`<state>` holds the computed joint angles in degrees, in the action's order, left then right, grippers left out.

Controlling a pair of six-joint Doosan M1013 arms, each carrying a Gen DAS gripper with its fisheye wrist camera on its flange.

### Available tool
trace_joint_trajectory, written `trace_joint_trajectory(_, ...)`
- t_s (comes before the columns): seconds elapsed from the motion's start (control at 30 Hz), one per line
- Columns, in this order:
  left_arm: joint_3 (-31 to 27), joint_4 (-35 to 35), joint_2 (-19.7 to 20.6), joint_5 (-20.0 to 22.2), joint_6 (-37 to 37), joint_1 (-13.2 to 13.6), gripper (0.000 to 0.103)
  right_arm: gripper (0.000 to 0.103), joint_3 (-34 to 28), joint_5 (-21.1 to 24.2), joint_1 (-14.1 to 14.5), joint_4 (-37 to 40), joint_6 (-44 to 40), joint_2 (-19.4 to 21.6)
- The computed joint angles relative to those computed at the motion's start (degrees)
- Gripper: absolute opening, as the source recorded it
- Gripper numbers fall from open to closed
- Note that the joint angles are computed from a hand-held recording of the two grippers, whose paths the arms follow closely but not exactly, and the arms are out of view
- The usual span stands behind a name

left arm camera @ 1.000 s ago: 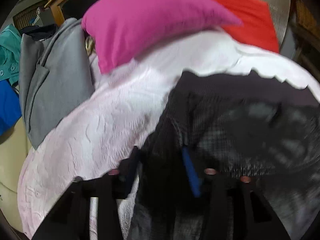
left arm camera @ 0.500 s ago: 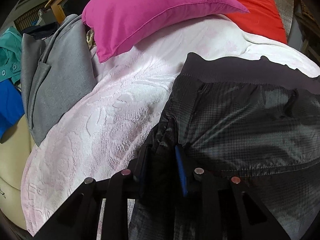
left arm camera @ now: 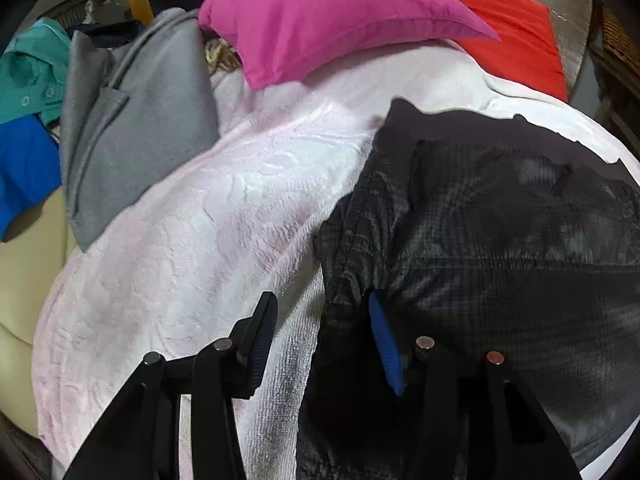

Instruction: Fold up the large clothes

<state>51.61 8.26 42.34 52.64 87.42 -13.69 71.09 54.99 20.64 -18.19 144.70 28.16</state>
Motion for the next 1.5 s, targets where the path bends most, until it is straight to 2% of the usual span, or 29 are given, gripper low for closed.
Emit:
trace_joint_trajectory(0.03, -0.03, -0.6, -0.41, -0.15, -0.19, 0.04, 0.048, 0.062, 0.67, -1.21, 0.07, -0.96, 2.06, -0.79)
trace_joint_trajectory(0.1, 2.11, -2.89, -2.17, -3.43, 0.29, 0.42, 0.048, 0.062, 2.34, -4.48, 0.62, -4.2, 4.34, -2.47)
trace_joint_trajectory(0.17, 4.27, -3.25, -3.54, -5.59, 0.0, 0.64, 0.048, 0.062, 3.34, -5.02, 0.84, -4.31, 4.83, -3.11)
trace_joint_trajectory(0.2, 4.7, -3.66, -3.6, -5.23, 0.29, 0.8, 0.048, 0.062, 3.14, -4.38, 0.7, -2.83, 3.62, -2.78)
trace_joint_trajectory(0.23, 4.35, -3.14, -3.07, -2.85, 0.63, 0.77, 0.048, 0.062, 2.97, -2.67, 0.33, 0.43, 0.56, -2.03)
trace_joint_trajectory(0.27, 4.11, -2.7, -2.66, -1.38, 1.05, 0.75, 0.05, 0.062, 3.5, -3.29, -0.1, 2.7, -0.55, -1.99)
trace_joint_trajectory(0.37, 5.46, -6.4, -3.57, -2.54, 3.36, 1.65, 0.051, 0.062, 7.58, -10.99, -1.24, 5.56, 4.29, -4.69)
trace_joint_trajectory(0.4, 5.18, -7.88, -3.62, -2.42, 4.21, 1.99, 0.053, 0.065, 8.33, -12.59, -1.51, 5.48, 4.79, -5.29)
trace_joint_trajectory(0.47, 4.24, -11.34, -3.53, -1.93, 6.45, 2.82, 0.072, 0.076, 9.25, -14.02, -2.23, 4.52, 5.61, -6.31)
trace_joint_trajectory(0.5, 3.67, -13.67, -3.35, -1.69, 7.64, 3.28, 0.077, 0.08, 9.63, -14.8, -2.69, 5.36, 5.18, -6.56)
trace_joint_trajectory(0.57, 1.35, -19.91, -1.97, 0.27, 10.72, 4.42, 0.082, 0.082, 10.69, -18.0, -4.61, 12.48, 1.46, -6.68)
trace_joint_trajectory(0.67, -5.14, -27.25, 2.34, 8.51, 12.51, 5.61, 0.082, 0.083, 12.03, -21.63, -6.77, 25.06, -6.36, -5.78)
trace_joint_trajectory(0.73, -7.75, -29.69, 4.13, 11.38, 12.8, 5.79, 0.082, 0.083, 11.78, -23.39, -7.8, 34.4, -14.61, -4.64)
trace_joint_trajectory(0.8, -9.25, -32.51, 5.25, 12.4, 13.44, 6.05, 0.082, 0.083, 11.08, -22.88, -8.36, 40.59, -21.67, -3.97)
trace_joint_trajectory(0.87, -11.29, -34.96, 6.68, 13.51, 12.75, 6.4, 0.082, 0.084, 9.76, -21.67, -8.1, 42.01, -24.22, -2.93)
trace_joint_trajectory(0.97, -17.46, -37.46, 10.74, 20.92, 10.81, 6.61, 0.082, 0.084, 8.59, -20.77, -8.3, 42.21, -25.38, -2.02)
trace_joint_trajectory(1.07, -17.16, -36.55, 10.55, 19.28, 12.15, 5.95, 0.079, 0.083, 8.03, -20.79, -8.4, 43.78, -27.1, -1.58)
trace_joint_trajectory(1.1, -17.87, -35.9, 10.99, 19.37, 11.88, 5.76, 0.073, 0.069, 6.75, -19.24, -8.1, 42.79, -28.06, -1.02)
trace_joint_trajectory(1.13, -17.98, -34.77, 10.93, 19.07, 12.44, 5.32, 0.061, 0.053, 5.42, -17.07, -7.68, 40.2, -27.66, -0.61)
trace_joint_trajectory(1.17, -17.89, -34.09, 10.75, 18.87, 13.19, 5.01, 0.048, 0.05, 4.4, -15.8, -7.4, 38.4, -27.18, -0.19)
trace_joint_trajectory(1.2, -17.6, -33.04, 10.46, 18.49, 14.19, 4.57, 0.043, 0.044, 3.79, -14.87, -7.47, 38.86, -27.76, 0.15)
trace_joint_trajectory(1.23, -17.62, -31.43, 10.3, 18.42, 14.76, 4.04, 0.037, 0.043, 3.34, -14.13, -7.55, 38.78, -27.41, 0.4)
trace_joint_trajectory(1.3, -17.66, -28.76, 10.06, 17.77, 14.16, 3.34, 0.037, 0.047, 2.78, -13.42, -7.43, 37.12, -25.61, 0.69)
trace_joint_trajectory(1.33, -17.4, -27.78, 9.85, 17.27, 13.41, 3.16, 0.042, 0.061, 2.61, -13.46, -7.23, 35.53, -23.63, 0.82)
trace_joint_trajectory(1.37, -17.21, -26.89, 9.75, 16.79, 12.52, 2.98, 0.055, 0.067, 2.48, -13.78, -7.21, 36.05, -23.57, 1.06)
trace_joint_trajectory(1.4, -16.83, -26.11, 9.62, 16.17, 11.27, 2.79, 0.061, 0.074, 2.8, -14.73, -7.2, 37.46, -24.22, 1.13)
trace_joint_trajectory(1.43, -16.79, -26.51, 9.71, 16.32, 11.06, 2.85, 0.063, 0.073, 2.76, -15.17, -6.89, 35.88, -22.95, 1.19)
trace_joint_trajectory(1.47, -16.62, -26.33, 9.64, 16.07, 11.37, 2.79, 0.054, 0.07, 2.31, -14.67, -6.7, 34.67, -22.14, 1.39)
trace_joint_trajectory(1.5, -17.3, -26.14, 9.95, 16.76, 12.16, 2.6, 0.045, 0.05, 1.66, -13.95, -6.62, 34.56, -21.93, 1.67)
